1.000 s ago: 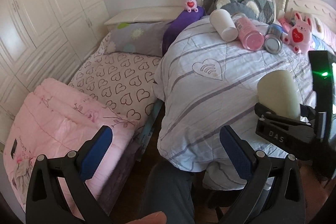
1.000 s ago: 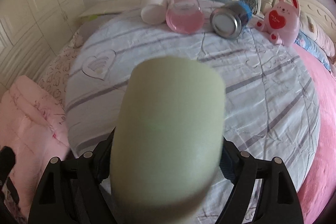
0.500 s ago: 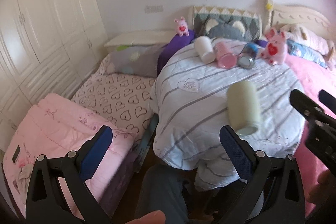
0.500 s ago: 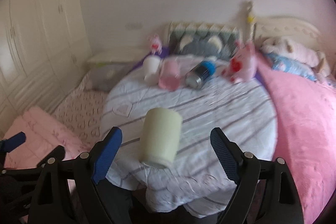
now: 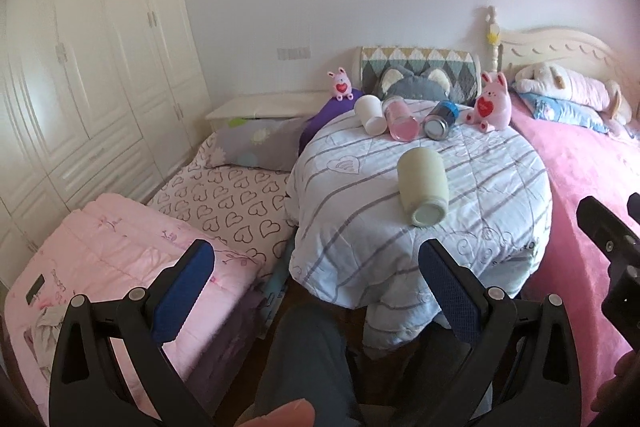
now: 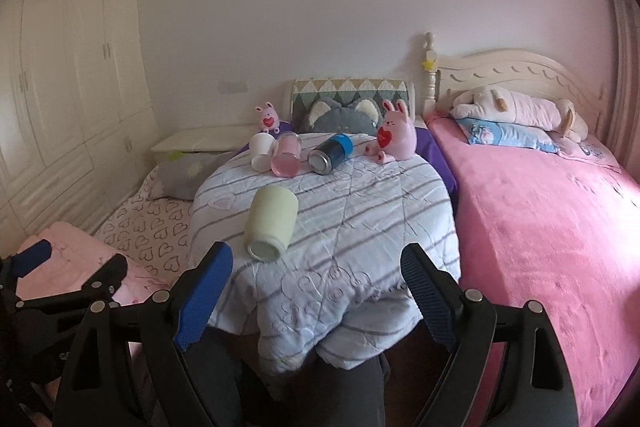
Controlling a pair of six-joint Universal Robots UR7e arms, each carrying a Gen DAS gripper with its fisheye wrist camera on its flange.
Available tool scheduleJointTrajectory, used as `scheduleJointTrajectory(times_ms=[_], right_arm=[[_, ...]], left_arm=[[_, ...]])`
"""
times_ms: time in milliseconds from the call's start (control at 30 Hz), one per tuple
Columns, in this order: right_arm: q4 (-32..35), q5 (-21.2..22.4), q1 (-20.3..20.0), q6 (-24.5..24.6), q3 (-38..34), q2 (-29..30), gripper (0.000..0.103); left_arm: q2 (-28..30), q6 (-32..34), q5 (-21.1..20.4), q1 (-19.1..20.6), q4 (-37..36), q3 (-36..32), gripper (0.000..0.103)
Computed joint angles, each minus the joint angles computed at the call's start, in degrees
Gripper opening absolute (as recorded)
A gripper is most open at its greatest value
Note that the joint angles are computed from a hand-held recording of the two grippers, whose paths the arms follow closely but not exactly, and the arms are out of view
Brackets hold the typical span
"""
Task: Flip cup upright
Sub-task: 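Reach the left gripper to the pale green cup and grasp its body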
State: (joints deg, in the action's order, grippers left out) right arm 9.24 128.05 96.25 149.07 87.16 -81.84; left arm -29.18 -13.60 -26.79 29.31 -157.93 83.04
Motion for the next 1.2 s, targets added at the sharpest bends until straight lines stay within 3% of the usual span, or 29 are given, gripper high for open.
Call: scheduleJointTrajectory(times_ms=[233,700,967,1200], right_arm=[[-2.6,-1.8,0.0,-1.1,3.0,-2.5,0.087],[0.2,-3.2,-2.2,0.5,1.7,-1.9,0.087],[4.3,-3.5,-4.7,1.6,-3.8,1.9,0.087],[10.9,-4.3,-8.0,3.8,-13.3,7.9,0.087]], left_arm=[[-0.5,1.7,0.5,-1.4,-3.9,2.3,0.103],[0.5,-0.6,-1.2,-0.6,1.3,-0.3,0.103],[4.8,-1.8,-4.6,2.3,9.9,-9.3,0.103],[12.5,-2.5,-7.0,4.7,21.7,-24.0,0.103]])
